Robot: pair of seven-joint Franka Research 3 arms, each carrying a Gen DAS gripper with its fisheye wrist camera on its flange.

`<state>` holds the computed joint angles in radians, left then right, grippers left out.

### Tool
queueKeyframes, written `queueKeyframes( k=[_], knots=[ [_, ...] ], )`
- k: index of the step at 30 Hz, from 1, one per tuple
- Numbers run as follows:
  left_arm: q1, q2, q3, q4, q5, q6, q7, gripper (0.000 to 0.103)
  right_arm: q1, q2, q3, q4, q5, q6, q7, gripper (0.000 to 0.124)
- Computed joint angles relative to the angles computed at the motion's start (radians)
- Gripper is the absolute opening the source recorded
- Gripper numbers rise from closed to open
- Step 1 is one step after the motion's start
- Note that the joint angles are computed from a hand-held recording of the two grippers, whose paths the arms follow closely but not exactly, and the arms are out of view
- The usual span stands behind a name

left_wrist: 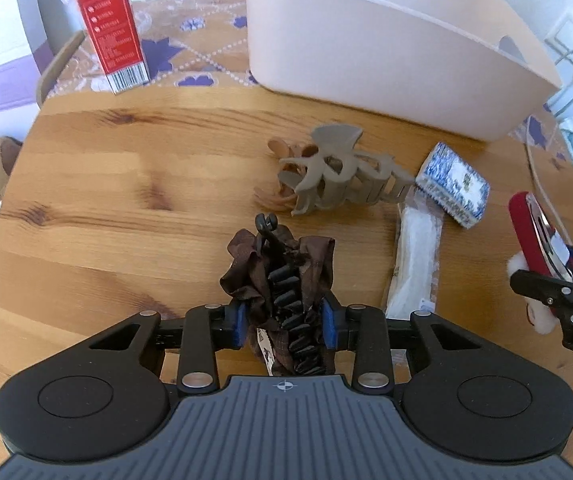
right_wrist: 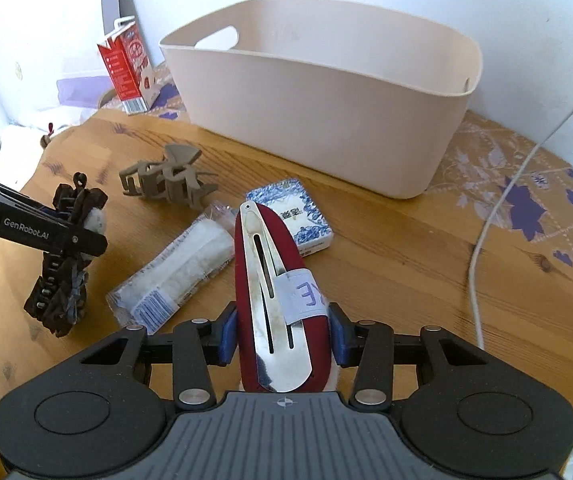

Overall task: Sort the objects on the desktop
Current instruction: 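Carry hair claw and red hair clip into the basket and release them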

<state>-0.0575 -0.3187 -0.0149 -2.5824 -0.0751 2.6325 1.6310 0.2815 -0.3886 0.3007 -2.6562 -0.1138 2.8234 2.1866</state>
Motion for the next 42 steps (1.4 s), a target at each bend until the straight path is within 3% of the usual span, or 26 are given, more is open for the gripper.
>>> queueKeyframes(
  k=[11, 21, 29, 42],
  knots=[
    [-0.005, -0.126, 0.033, -0.001, -0.004, -0.039, 0.053, 0.035, -0.014, -0.135, 0.053, 0.018, -0.058, -0.149, 0.121, 0.042],
    [0.003, -0.173, 0.015, 0.064, 0.040, -0.038, 0.005, 0.035, -0.003, -0.264, 0.015, 0.018, -0.031, -0.178, 0.043, 0.042],
    [-0.019, -0.150, 0.018, 0.174, 0.051, -0.037, -0.012, 0.035, -0.049, -0.325, -0.023, 0.050, 0.010, -0.117, -0.079, 0.042],
    [-0.024, 0.074, -0.005, 0.445, 0.029, 0.029, 0.069, 0.035, -0.224, -0.207, -0.002, 0.174, 0.005, -0.015, -0.145, 0.042]
  ],
)
